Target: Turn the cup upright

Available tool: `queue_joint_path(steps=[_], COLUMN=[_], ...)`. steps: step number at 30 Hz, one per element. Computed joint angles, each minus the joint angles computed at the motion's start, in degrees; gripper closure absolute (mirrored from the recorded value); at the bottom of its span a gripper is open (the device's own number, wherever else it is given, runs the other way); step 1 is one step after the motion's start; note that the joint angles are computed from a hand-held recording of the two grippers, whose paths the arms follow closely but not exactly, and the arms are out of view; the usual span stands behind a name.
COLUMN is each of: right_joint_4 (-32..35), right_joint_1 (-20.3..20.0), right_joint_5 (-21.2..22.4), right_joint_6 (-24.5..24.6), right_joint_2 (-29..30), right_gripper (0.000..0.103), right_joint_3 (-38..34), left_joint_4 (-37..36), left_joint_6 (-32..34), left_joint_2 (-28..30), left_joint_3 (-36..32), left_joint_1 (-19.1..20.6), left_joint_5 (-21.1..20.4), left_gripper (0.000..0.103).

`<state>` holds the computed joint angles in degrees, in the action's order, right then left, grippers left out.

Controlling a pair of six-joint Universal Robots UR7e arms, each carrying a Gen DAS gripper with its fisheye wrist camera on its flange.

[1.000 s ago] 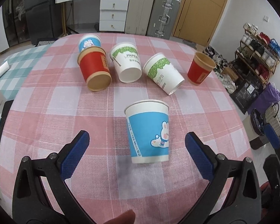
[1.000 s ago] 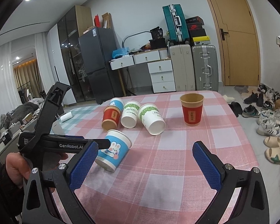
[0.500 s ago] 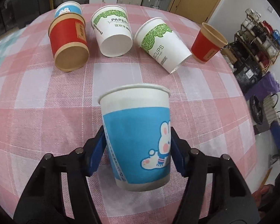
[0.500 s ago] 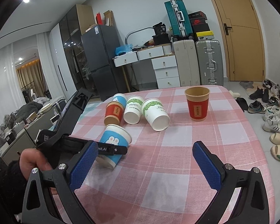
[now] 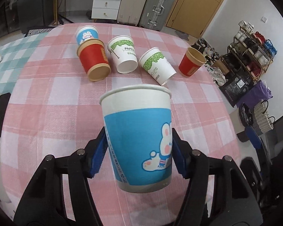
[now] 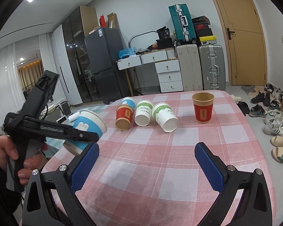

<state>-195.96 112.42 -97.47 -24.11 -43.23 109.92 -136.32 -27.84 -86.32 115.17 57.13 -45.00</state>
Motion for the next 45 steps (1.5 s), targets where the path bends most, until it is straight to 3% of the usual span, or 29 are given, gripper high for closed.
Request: queue_joint_path(steps=[10, 18, 39, 45], right_joint_4=[-1.08, 0.44, 1.78, 0.34], right_joint_1=[2.03, 2.38, 4.72, 5.21], right_joint_5=[-0.23, -0.66, -4.15, -4.38], right_joint_6=[0.54, 1.32, 0.32, -0.44], right_joint_2=[-0.31, 0.04, 2.07, 2.22], right_gripper=[0.000, 0.000, 0.000, 0.000], right_joint_3=[2.07, 2.97, 1.41, 1.65], left_joint_4=[12.59, 19.79, 10.65, 10.76], left_joint_6=[-11.35, -17.27, -11.80, -12.79], left_joint_2=[-14.68, -20.24, -15.62, -15.77], left_joint_3=[9.18, 14.09, 17.04, 16.41], left_joint_1=[-6.97, -8.82, -0.73, -0.41], left_joint_5=[1.88, 1.24, -5.45, -4.76], left_gripper=[0.043, 0.043, 0.041, 0.041])
